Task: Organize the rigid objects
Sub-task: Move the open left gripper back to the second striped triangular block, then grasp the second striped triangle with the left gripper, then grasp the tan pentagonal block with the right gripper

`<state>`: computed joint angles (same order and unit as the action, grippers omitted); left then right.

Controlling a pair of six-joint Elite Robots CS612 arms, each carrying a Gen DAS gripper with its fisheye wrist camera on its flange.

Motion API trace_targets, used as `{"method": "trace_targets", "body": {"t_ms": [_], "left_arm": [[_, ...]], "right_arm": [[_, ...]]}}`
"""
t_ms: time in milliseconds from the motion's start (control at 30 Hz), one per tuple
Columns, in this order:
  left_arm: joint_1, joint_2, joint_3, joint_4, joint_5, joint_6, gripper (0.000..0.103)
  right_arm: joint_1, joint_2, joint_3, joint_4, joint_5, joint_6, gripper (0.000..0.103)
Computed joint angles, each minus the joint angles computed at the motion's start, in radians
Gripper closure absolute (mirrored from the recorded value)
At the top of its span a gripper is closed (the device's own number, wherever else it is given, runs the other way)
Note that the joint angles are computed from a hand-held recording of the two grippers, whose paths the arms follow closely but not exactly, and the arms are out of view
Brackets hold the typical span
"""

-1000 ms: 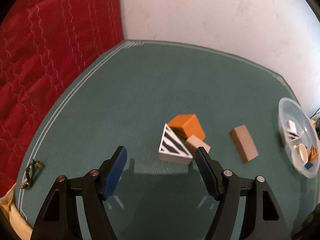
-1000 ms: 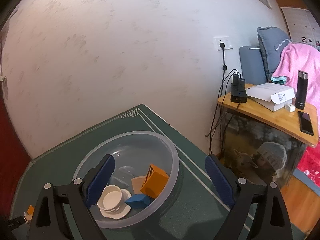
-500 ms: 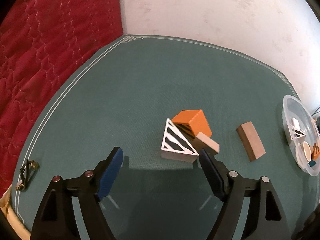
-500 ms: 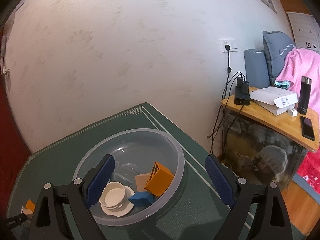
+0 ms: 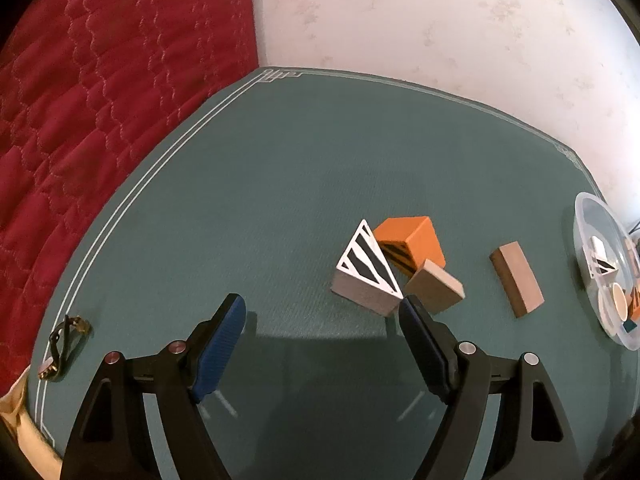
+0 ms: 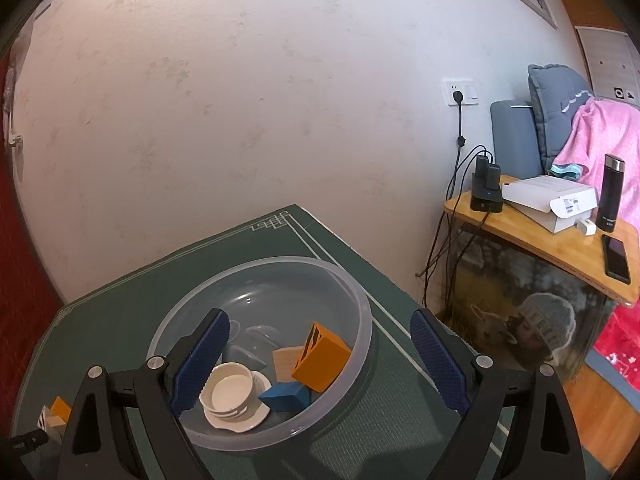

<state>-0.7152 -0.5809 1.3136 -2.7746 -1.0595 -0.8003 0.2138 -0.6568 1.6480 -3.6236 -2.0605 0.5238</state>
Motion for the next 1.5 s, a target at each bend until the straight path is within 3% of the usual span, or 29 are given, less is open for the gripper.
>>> {"method": "trace_targets", "body": {"t_ms": [400,633,833,1100,1300,1500], "left_arm": [[0.005,0.031,-0.053,0.022,0.028,0.017,0.025],[0.015,0.038,-0.068,0.041,-0.008,-0.003,0.054],[0.020,0.039,-0.057,-0.002,-0.044,0.003,0.073],[0.014,0.024,-0.019,-0.071,-0.038,0.002,0.073],[0.009,0.006,0.020,-0.125,0.001,-0.002,0.073],[0.005,-0.010,0.050,-0.141,0.033,-0.021,0.073]], "right_arm": [[0.002,0.002,-0.002,-0.006,-0.002,-0.014,0.009],[0.008,0.006,-0.009,-0.008,-0.010,-0.040,0.009],[0.022,0.018,-0.027,-0.014,-0.043,-0.097,0.009],[0.039,0.031,-0.058,0.027,-0.037,-0.199,0.009],[0.068,0.021,-0.065,0.021,0.021,-0.309,0.010],[0.085,0.004,-0.074,0.113,0.251,-0.332,0.011]]}}
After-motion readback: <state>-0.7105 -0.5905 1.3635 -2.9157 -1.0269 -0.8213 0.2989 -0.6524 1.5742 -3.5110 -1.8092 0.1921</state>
